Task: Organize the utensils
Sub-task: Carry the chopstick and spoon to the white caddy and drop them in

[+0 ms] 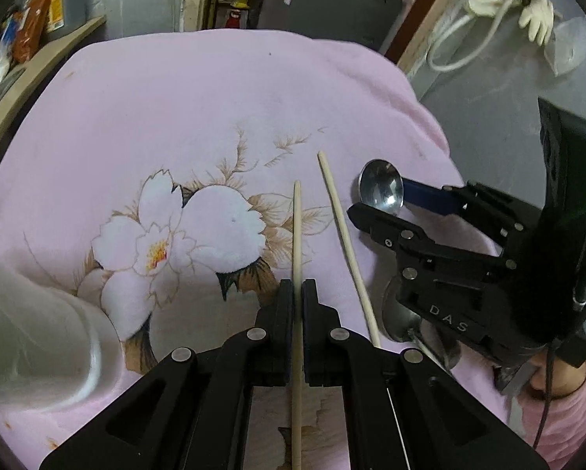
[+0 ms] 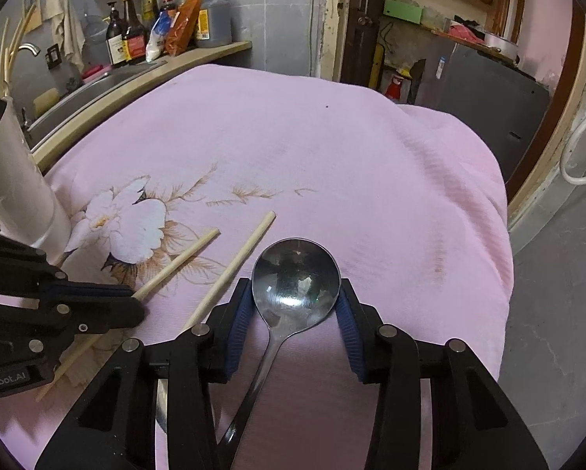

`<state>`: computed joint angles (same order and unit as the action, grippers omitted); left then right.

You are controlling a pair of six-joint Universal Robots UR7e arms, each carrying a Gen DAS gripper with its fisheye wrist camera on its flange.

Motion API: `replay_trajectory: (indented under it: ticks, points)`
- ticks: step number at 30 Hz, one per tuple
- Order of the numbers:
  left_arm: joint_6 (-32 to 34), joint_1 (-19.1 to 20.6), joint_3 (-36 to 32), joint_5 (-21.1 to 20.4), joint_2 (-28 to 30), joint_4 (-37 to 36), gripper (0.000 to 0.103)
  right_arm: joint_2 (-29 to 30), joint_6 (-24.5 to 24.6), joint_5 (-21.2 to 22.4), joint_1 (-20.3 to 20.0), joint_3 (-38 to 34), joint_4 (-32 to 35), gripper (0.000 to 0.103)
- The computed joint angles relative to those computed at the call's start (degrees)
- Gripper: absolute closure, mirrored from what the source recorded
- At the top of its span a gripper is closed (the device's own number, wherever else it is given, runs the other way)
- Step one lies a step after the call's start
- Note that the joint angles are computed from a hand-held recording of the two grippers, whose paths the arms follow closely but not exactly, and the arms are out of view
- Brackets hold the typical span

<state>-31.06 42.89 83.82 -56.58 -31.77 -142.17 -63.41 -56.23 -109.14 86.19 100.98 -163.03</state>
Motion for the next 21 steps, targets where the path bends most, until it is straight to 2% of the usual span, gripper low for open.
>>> replay_trajectory:
  ticks: [2, 7, 14, 17, 21]
  points:
    - [0.45, -0.46, 2.72, -0.03, -0.80, -4.31, 0.101, -0.55, -0.81, 0.90, 0.00, 1.23, -2.42, 0.063]
    - [3.21, -2.80, 10.27, 2.46, -2.72, -18.45, 0.101, -3.44, -5.19, 7.20, -0.70, 7.10, -13.94, 0.063]
    - [13.40, -7.06, 17.52, 9.09, -2.06, -45.46, 0.101, -6.77, -12.82, 21.93, -2.77, 17.35, -34.70, 0.063]
    - [16.25, -8.17, 18.33, 10.70, -0.90, -53.65, 0.101, -8.51, -12.81, 28.09, -3.88, 20.10, -38.66, 0.063]
    - [22.76, -9.85, 19.03, 13.85, -0.34, -64.43, 0.101, -10.24, -10.79, 32.53, -3.59, 21.28, -40.18, 0.063]
